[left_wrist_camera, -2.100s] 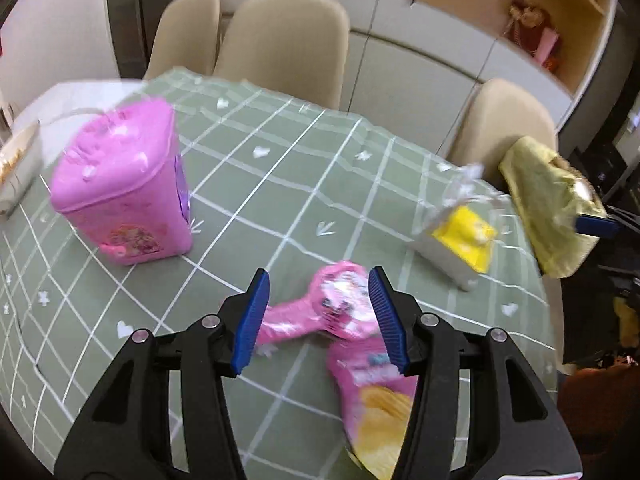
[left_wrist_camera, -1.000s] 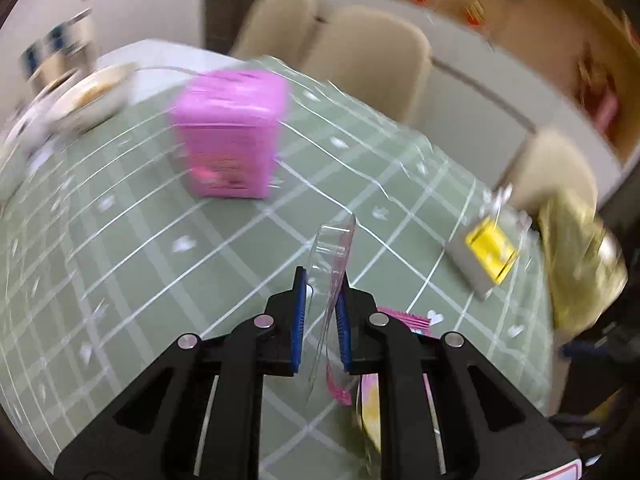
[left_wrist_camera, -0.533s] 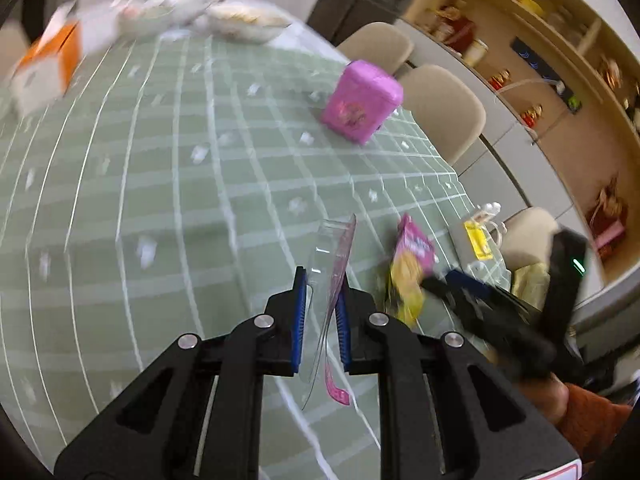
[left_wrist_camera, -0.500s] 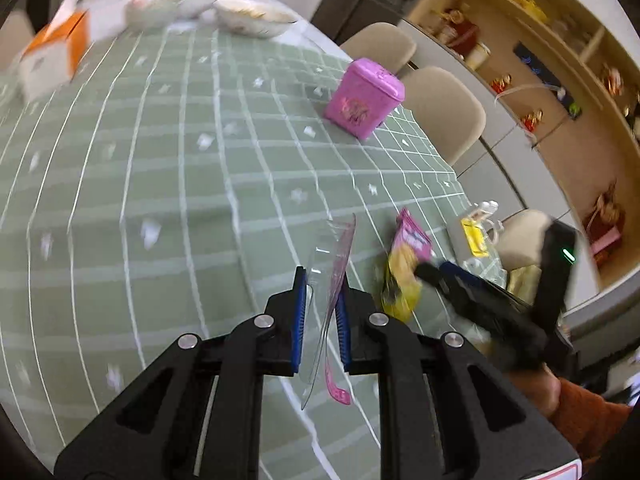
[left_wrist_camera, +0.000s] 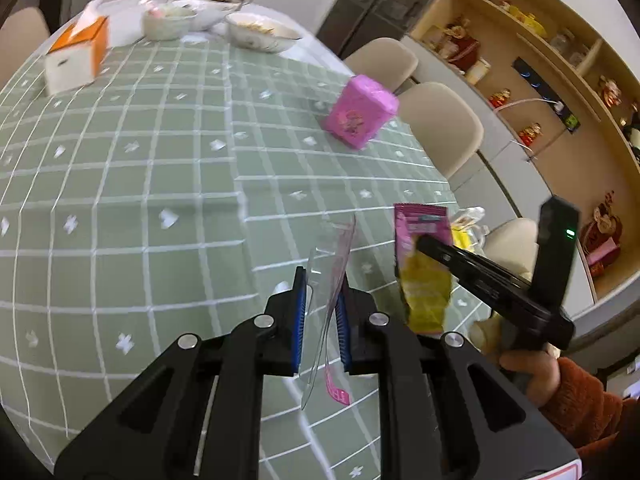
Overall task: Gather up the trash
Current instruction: 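Carry the clear tray and pink chip bag over the yellow-lined bin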
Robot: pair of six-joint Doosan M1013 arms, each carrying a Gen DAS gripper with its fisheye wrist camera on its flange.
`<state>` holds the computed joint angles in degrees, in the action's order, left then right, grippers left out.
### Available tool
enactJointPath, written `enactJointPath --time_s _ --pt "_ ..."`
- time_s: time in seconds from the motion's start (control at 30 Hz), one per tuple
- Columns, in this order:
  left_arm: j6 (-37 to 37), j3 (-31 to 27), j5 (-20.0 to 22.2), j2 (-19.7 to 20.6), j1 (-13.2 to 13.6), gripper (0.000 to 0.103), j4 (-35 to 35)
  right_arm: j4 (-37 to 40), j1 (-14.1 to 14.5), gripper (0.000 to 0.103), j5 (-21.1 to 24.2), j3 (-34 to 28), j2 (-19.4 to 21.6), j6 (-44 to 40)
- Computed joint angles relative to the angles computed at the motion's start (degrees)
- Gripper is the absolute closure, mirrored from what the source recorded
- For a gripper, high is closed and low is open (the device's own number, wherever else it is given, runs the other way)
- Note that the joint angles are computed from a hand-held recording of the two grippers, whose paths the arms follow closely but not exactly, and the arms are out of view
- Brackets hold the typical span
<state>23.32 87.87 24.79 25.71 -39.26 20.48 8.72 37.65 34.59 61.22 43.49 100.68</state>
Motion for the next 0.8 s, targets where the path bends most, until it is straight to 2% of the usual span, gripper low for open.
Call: enactJointPath --time_s 0.13,0.3,0.37,0.5,0.63,0.73,0.8 --pt "6.2 -4.2 -1.0 1.9 -0.1 0.09 -2.6 -4.0 -0.6 0.093 -3.6 5.0 -4.5 3.0" --pt "19.2 -12.3 -1.7 5.5 -0.8 0.09 -8.7 -17.1 -1.4 0.093 -8.1 11.8 -10.8 14.0" --pt "26.1 -16.8 -1.3 7.6 -1.4 0.09 -12.0 -24.5 -1.9 0.093 -9.1 14.2 -13.1 21.1" --pt "39.6 -25.0 0.1 11.4 -2.4 0.09 -20.6 -41.0 -2.8 0.093 -8.6 18.6 -17.4 38.0" --pt "52.2 -34.0 2.8 15.7 -3.6 0.09 -28.7 -51.7 -4.0 0.093 -7.6 22.5 -20.9 50.5" --pt "59.7 -40.4 5.7 18.9 -4.5 0.09 -34.2 -60.3 -4.7 0.093 -4.5 25.4 -23.6 60.2" --pt "64.2 -45.4 8.3 21.5 -5.1 0.09 -37.9 -63.6 -5.0 0.093 -2.6 27.0 -24.8 63.8"
